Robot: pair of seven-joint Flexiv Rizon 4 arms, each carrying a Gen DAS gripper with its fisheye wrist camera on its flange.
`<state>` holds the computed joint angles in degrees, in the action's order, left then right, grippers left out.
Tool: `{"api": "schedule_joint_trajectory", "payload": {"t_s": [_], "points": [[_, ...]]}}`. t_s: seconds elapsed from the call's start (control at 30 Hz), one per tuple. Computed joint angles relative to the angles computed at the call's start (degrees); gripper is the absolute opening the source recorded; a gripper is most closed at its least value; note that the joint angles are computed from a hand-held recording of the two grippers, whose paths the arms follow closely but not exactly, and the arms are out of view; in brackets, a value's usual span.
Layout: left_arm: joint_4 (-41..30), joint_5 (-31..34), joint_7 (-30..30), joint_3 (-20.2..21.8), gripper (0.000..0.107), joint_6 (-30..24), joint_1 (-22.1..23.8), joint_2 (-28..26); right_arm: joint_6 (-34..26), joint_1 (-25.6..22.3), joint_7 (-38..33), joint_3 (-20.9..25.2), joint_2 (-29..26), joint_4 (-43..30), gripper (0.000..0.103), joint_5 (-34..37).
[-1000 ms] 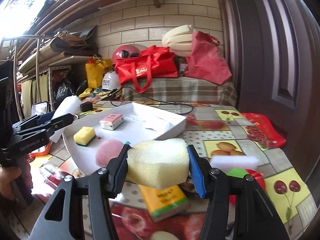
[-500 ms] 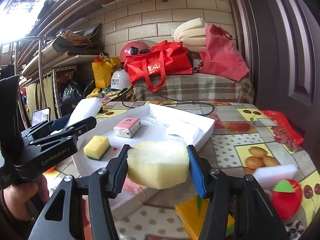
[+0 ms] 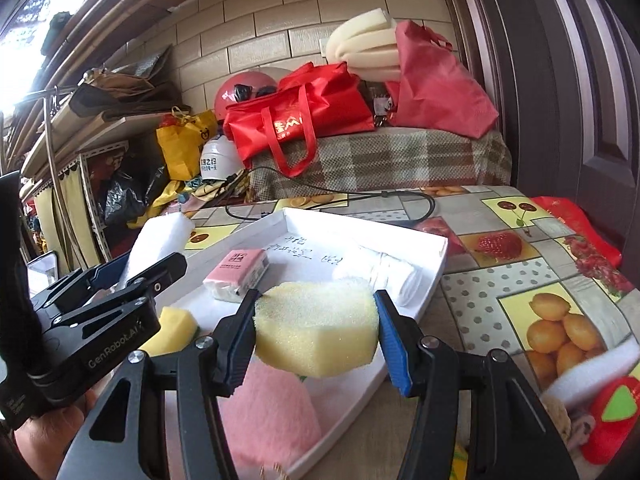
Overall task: Organize soft objects
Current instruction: 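Carry the foam block over the tray with the left tool while the right carries the sponge block, then drop the sponge block with the right tool while the left sets the foam block down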
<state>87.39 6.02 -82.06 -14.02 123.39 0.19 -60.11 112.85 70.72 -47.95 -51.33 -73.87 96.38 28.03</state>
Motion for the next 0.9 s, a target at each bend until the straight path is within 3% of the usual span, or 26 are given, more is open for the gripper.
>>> {"api": "schedule_joint_trajectory", "payload": {"t_s": [0.23, 0.5, 0.6, 0.63, 0.77, 0.9], "points": [[-1.07, -0.74, -0.10, -1.91, 0.052, -4.84, 1.27, -0.14, -4.33, -1.32, 1.91, -1.63, -0.81, -2.40, 0.057, -4.59], [-1.67, -1.47, 1.65, -2.55, 0.052, -7.88, 1.26, -0.07, -4.47, -1.06, 4.35, -2.78, -1.28, -1.49, 0.060, -7.53], [-1.31, -2.24, 2.14, -1.72, 0.053, -6.74, 0.51, 0.09, -3.66, -1.85, 3.90, -1.71, -0.55, -1.58, 0.072, -8.27], [-1.10, -3.12, 1.99, -0.96, 0.055, -5.91, -0.10, 0.17, -3.90, -1.82, 3.89, -1.81, -0.59, -1.72, 0.089, -8.14], [-0.25, -5.15, -0.23, -0.56, 0.095, -3.13, 0.01, 0.08, -3.31, -1.81, 5.56, -1.96, -0.77, -1.22, 0.103, -6.76], [0.10, -5.93, -2.21, 0.43, 0.101, -0.72, -0.37, 0.00, -3.51, -1.04, 5.59, -2.91, -1.54, -1.19, 0.103, -5.90]]}}
